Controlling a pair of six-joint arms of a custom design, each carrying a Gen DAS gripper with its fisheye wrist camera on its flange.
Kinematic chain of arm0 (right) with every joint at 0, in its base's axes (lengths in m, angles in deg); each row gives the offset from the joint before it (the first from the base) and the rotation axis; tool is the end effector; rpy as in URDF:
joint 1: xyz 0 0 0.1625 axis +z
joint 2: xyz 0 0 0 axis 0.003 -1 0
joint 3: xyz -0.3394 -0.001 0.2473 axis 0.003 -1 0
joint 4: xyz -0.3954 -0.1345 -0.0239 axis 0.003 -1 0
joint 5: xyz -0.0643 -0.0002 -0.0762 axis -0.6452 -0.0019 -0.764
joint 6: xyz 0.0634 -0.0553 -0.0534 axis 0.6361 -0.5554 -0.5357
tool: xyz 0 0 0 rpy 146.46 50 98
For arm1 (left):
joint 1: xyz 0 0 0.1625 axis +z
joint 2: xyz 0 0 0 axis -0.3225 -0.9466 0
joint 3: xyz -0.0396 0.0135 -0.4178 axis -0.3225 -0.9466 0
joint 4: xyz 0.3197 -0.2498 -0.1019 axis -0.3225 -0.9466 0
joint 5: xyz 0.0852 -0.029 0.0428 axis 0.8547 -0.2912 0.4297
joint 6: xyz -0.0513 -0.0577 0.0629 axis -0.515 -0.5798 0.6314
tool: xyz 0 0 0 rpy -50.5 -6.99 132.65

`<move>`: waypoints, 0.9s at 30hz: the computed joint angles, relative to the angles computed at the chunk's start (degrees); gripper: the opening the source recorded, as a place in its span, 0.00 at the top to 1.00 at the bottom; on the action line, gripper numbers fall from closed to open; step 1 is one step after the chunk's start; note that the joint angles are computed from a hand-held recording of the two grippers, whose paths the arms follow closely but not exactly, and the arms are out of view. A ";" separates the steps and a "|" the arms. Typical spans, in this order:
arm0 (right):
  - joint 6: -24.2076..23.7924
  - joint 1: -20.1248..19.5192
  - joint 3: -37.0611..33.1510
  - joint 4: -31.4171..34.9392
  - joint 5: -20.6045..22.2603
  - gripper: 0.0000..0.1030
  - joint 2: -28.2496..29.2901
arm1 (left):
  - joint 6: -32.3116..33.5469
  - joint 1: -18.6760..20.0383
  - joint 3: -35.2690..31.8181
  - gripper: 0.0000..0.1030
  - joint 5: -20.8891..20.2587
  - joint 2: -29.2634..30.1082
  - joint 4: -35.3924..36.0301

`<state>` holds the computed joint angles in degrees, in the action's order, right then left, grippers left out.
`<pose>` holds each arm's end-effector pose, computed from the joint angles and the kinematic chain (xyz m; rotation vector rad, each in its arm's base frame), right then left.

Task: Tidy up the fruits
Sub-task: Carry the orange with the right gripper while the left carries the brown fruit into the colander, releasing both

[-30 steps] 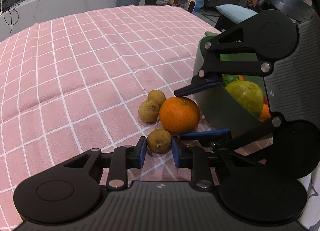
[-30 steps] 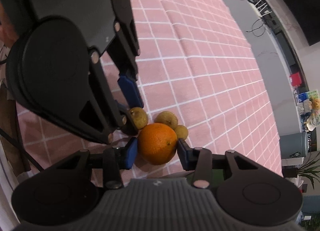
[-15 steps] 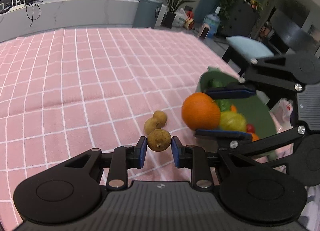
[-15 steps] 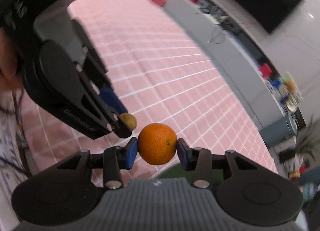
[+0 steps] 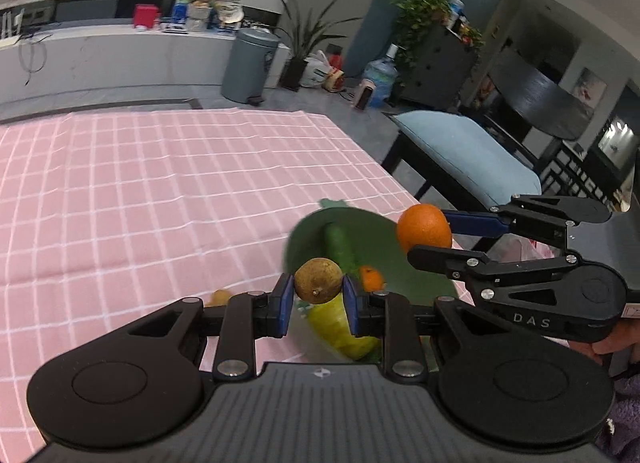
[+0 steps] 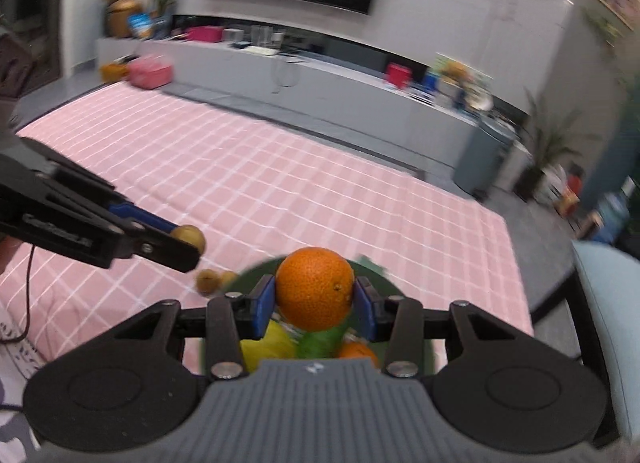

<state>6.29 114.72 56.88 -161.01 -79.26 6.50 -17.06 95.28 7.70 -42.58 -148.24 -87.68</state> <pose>0.3259 -0.5543 0.0321 0.7044 -2.0738 0.8832 -0.0233 -0.6890 0.3218 1.0950 2.7676 -0.5813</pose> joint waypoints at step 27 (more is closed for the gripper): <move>10.39 -8.53 -3.91 8.00 -2.22 0.61 1.16 | 0.24 -7.60 -0.69 0.71 23.91 9.51 -1.59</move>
<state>16.68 106.20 52.97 -153.01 -81.48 7.67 -16.83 87.68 7.01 -18.67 -138.73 -89.27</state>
